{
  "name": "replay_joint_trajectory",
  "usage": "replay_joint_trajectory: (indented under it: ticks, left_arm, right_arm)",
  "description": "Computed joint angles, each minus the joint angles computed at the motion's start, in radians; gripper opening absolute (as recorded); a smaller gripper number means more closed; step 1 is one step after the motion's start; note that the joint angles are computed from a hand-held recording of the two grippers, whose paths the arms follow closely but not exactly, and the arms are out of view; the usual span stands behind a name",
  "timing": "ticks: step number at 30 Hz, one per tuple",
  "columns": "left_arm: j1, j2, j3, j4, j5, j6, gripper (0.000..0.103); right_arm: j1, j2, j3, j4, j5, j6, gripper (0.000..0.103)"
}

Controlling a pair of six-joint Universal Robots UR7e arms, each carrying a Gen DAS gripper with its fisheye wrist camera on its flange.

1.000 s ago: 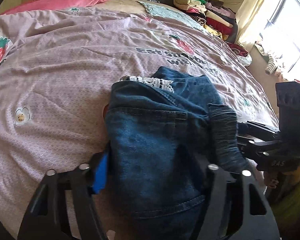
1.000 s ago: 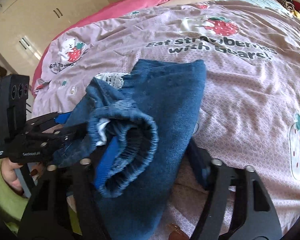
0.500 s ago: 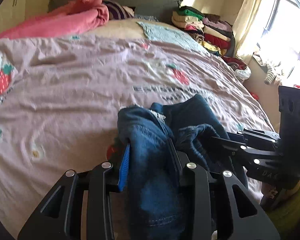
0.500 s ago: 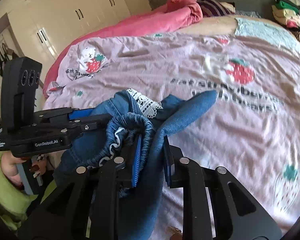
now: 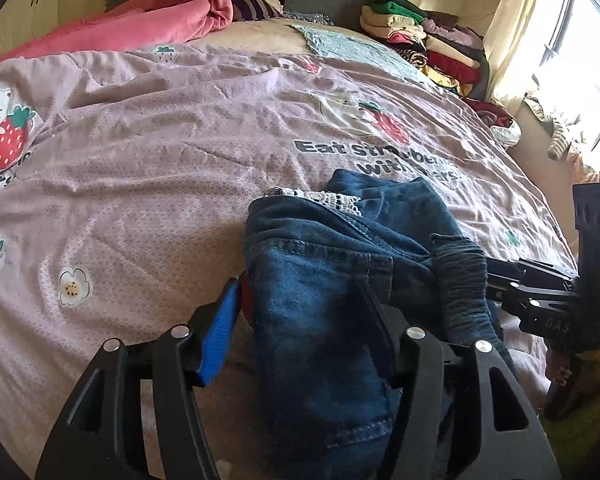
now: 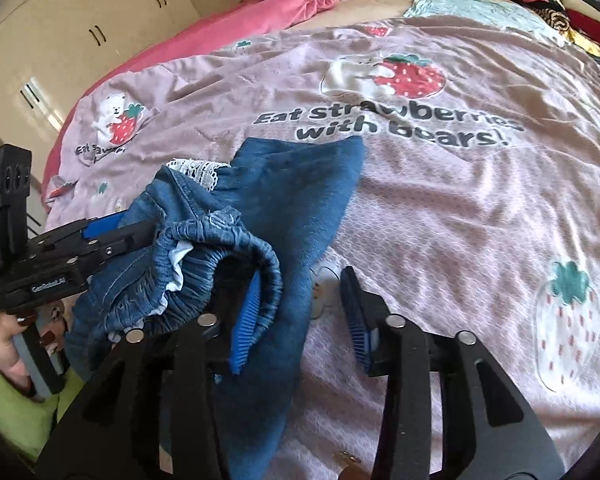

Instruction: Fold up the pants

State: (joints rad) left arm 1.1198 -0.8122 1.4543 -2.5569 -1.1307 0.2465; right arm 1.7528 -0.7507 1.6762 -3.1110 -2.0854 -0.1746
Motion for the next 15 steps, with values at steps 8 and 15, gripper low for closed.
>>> replay_joint_trajectory:
  ticks: [8,15]
  left_arm:
    - [-0.023,-0.116,0.133,-0.071,-0.023,0.004,0.086]
    - [-0.055,-0.238,0.277,-0.143,-0.001,0.003,0.098]
  right_arm:
    - [0.082,-0.055,0.105,-0.195,-0.035,-0.11,0.076]
    - [0.176,-0.041,0.158,-0.355,-0.143,-0.218,0.094]
